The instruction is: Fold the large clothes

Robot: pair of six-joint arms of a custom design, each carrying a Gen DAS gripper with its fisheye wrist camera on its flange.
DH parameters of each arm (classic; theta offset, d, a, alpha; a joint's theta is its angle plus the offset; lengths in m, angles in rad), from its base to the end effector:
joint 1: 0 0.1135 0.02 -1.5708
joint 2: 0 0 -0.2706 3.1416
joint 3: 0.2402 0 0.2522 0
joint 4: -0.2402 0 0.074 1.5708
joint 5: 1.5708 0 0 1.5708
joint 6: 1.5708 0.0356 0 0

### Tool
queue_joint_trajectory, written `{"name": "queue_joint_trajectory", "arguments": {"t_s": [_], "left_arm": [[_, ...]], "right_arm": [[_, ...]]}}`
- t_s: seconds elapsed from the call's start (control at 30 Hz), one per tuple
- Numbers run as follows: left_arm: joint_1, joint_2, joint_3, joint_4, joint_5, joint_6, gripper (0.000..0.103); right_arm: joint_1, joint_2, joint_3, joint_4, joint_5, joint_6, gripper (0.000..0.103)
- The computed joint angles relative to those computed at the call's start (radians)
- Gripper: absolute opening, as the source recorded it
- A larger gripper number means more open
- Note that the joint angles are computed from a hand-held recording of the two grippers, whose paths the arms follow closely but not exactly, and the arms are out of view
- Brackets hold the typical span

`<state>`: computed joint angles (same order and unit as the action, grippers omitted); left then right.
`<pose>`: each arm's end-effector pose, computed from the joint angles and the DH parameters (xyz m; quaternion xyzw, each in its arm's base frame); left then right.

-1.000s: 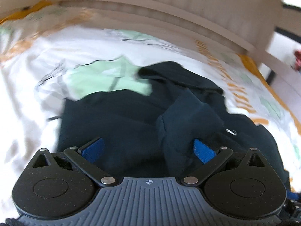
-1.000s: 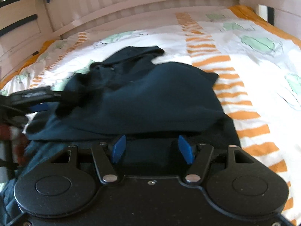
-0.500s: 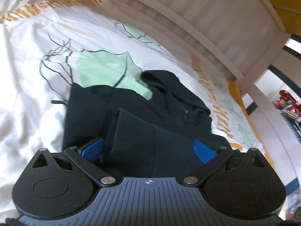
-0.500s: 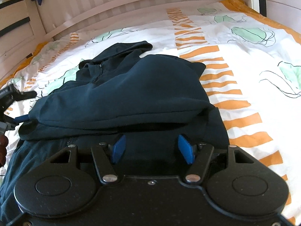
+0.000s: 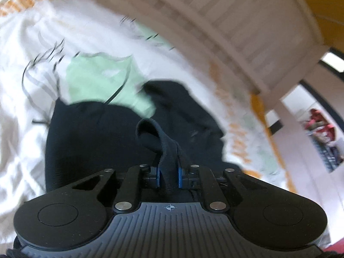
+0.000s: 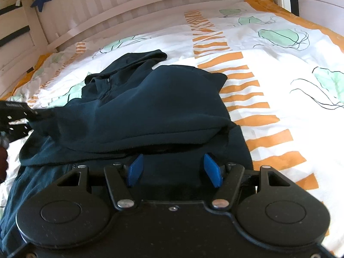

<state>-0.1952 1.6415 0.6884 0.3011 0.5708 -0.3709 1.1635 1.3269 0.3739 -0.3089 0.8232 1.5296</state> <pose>0.3029 -0.0795 0.1554 0.0489 0.8677 -0.3611 0.3381 0.0934 0.1506 0.1176 0.2254 0.8792 0.0495 0.4168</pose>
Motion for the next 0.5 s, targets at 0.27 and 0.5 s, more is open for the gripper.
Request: {"name": "queue_joint_trajectory", "arguments": {"t_s": [0.27, 0.5], "left_arm": [[0.053, -0.066, -0.063, -0.041, -0.015, 0.082, 0.013], [0.070, 0.130, -0.005, -0.041, -0.069, 0.131, 0.017]], "right_arm": [[0.002, -0.075, -0.028, -0.078, 0.031, 0.104, 0.067], [0.031, -0.213, -0.019, -0.233, 0.059, 0.134, 0.067]]}}
